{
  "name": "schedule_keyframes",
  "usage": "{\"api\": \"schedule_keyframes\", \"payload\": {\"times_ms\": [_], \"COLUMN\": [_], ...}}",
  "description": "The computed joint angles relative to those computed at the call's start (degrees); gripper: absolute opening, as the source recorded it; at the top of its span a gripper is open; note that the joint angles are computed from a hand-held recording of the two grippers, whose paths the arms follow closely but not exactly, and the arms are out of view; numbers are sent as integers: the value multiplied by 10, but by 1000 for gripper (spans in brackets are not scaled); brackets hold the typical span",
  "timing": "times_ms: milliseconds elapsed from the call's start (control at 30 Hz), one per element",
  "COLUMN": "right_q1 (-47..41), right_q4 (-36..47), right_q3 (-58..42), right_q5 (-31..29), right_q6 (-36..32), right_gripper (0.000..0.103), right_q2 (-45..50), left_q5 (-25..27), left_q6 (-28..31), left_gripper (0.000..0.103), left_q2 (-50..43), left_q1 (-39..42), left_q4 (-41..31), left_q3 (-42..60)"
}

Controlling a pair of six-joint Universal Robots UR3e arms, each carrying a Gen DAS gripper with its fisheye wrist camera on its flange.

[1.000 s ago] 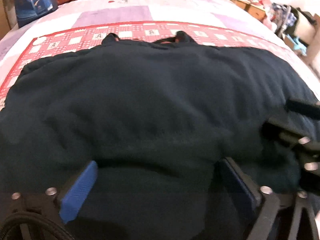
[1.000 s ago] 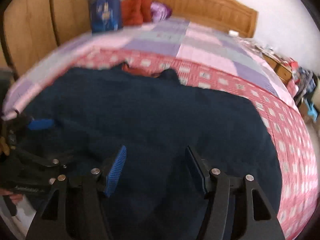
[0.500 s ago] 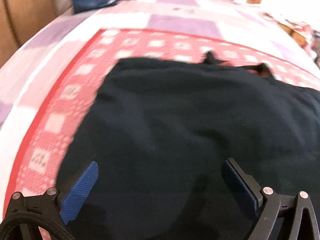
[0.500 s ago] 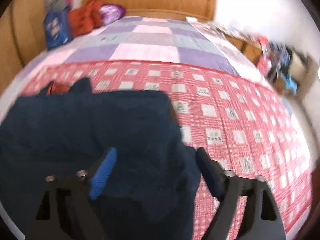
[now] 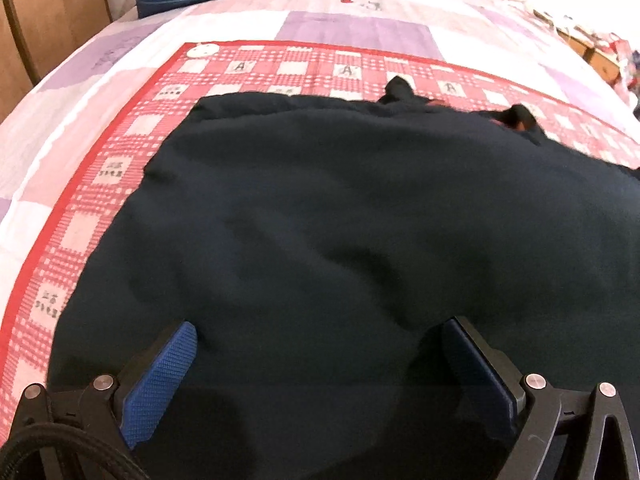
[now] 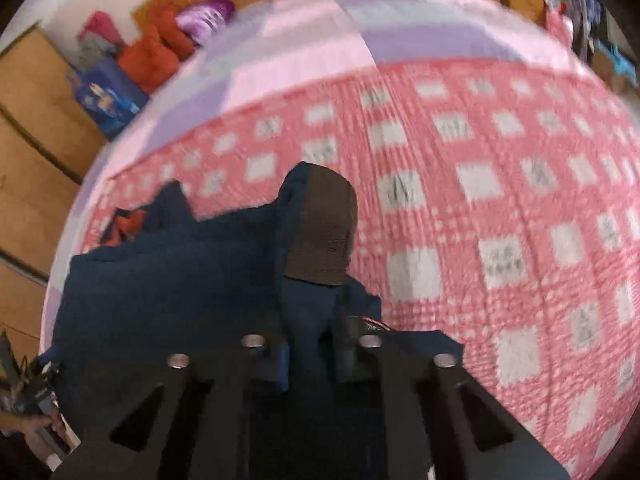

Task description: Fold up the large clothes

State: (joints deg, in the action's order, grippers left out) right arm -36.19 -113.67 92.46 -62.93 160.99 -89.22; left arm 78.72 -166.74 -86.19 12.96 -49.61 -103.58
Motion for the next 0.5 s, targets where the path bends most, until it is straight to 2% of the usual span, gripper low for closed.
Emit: {"api": "schedule_keyframes", "payload": {"times_ms": [133,200,333,433,500], "right_q1": [-35,-57,-89,-98,-93], "right_q4": [-17,-4,-49,-62,-86], "right_q3": [47,67,117,131,155], "right_q5": [-7,-30,-22,-10,-25], "right_q6": [-35,-48,-13,14,-4], "right_gripper": [10,11,11,10,11], "right_q2": [-103,-119,-102,-147,-181], "left_q5": [-9,-2,10,2,-8], "left_q6": [-1,4,-22,-25,-14], "left_gripper": [102,102,102,102,102], "left_q2": [-9,-20,-53,-50,-42], "left_q1": [-23,-41,-60,-55,-51], "left_q4": [-5,8,12,10,7], "left_q3": [25,32,51,52,45]}}
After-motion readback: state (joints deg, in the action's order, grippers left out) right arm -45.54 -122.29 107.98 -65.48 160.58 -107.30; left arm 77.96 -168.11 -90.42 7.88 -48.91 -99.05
